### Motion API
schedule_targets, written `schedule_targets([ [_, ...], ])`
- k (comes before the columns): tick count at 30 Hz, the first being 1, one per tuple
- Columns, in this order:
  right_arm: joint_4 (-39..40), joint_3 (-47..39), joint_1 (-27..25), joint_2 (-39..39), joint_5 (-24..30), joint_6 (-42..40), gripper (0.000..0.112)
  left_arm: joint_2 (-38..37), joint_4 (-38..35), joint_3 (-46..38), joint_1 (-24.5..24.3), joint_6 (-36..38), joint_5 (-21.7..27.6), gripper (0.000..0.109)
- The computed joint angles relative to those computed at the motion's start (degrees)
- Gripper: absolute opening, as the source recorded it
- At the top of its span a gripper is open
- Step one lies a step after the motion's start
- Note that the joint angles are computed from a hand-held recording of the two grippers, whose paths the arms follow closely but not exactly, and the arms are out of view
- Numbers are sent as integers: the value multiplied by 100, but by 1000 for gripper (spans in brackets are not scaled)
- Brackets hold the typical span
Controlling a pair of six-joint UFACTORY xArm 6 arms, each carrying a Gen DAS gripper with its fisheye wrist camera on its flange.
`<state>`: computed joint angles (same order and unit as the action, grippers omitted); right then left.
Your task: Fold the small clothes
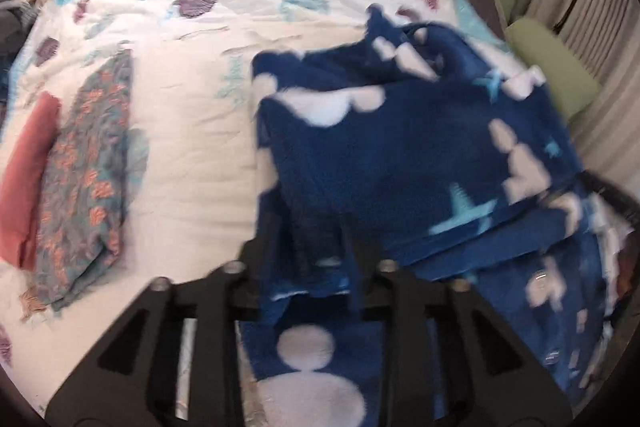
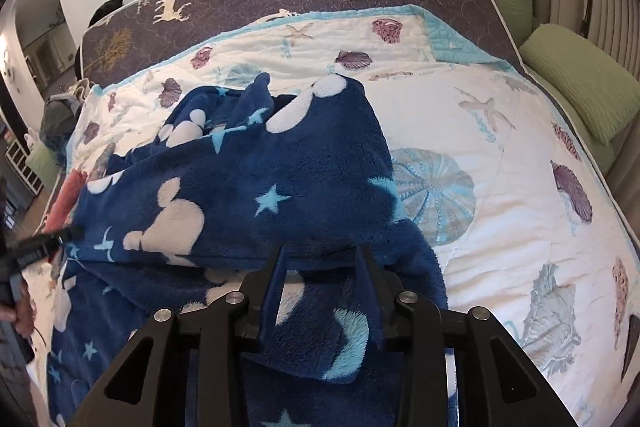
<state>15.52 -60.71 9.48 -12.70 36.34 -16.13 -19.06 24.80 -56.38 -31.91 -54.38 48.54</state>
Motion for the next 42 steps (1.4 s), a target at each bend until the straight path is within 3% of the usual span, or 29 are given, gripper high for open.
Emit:
schedule_targets([
  [2, -109, -39, 17, 21, 19, 136, 36, 6, 445, -74, -111, -396, 169, 48],
  [7, 274, -753, 171, 444, 190, 23, 36, 338, 666, -661, 6, -429, -434, 51],
  [9, 665, -1456, 216, 956, 599, -162, 38, 918, 135, -1213, 198, 155, -715, 66],
  [14, 984, -3271, 263, 2458, 1305, 134, 55, 2281, -958, -2383, 648, 909, -759, 67],
  [17, 842, -4564, 260, 3505, 1828, 606, 64, 2772, -1703, -2695, 835, 1072, -849, 67],
  [19, 900, -5277, 231, 4052, 2239, 765, 72, 2874, -2248, -2603, 922, 1234, -1228, 65],
  [20, 959, -5617, 219, 4311, 2452, 825, 73, 2903, -2334, -2567, 941, 1301, -1406, 48],
  [21, 1030, -5898, 212, 4536, 2606, 885, 72, 2901, -2409, -2539, 930, 1397, -1523, 6],
  [22, 1124, -6065, 209, 4700, 2675, 923, 62, 2927, -2664, -2554, 919, 1597, -1580, 10],
  [23, 1265, -6032, 210, 4716, 2629, 836, 4, 2895, -2679, -2537, 926, 1568, -1557, 9],
  [24, 1306, -5979, 242, 4717, 2559, 749, 7, 2864, -2454, -2509, 914, 1456, -1568, 9],
  [26, 1209, -5358, 289, 4348, 1883, 776, 7, 2740, -1764, -2426, 926, 1234, -1422, 9],
  [27, 932, -5268, 264, 4312, 1695, 875, 8, 2716, -1779, -2363, 963, 1251, -1425, 9],
  [30, 959, -5662, 55, 4749, 2168, 1323, 6, 2592, -2344, -2022, 1067, 1418, -1718, 9],
  [32, 1292, -5177, 30, 4481, 1835, 965, 12, 2558, -2041, -2114, 1005, 1254, -1520, 11],
  [35, 770, -4737, 93, 3918, 1783, 1055, 18, 2237, -1617, -2114, 884, 992, -1178, 13],
  [37, 1041, -3916, 38, 3154, 1354, 561, 23, 1785, -1341, -1822, 802, 917, -1221, 23],
  [39, 1299, -2981, -54, 2269, 981, -19, 36, 973, -661, -1234, 582, 581, -1285, 50],
  [42, 1517, -1812, -249, 1042, 988, -805, 43, -5, 359, -537, 161, 6, -1007, 66],
])
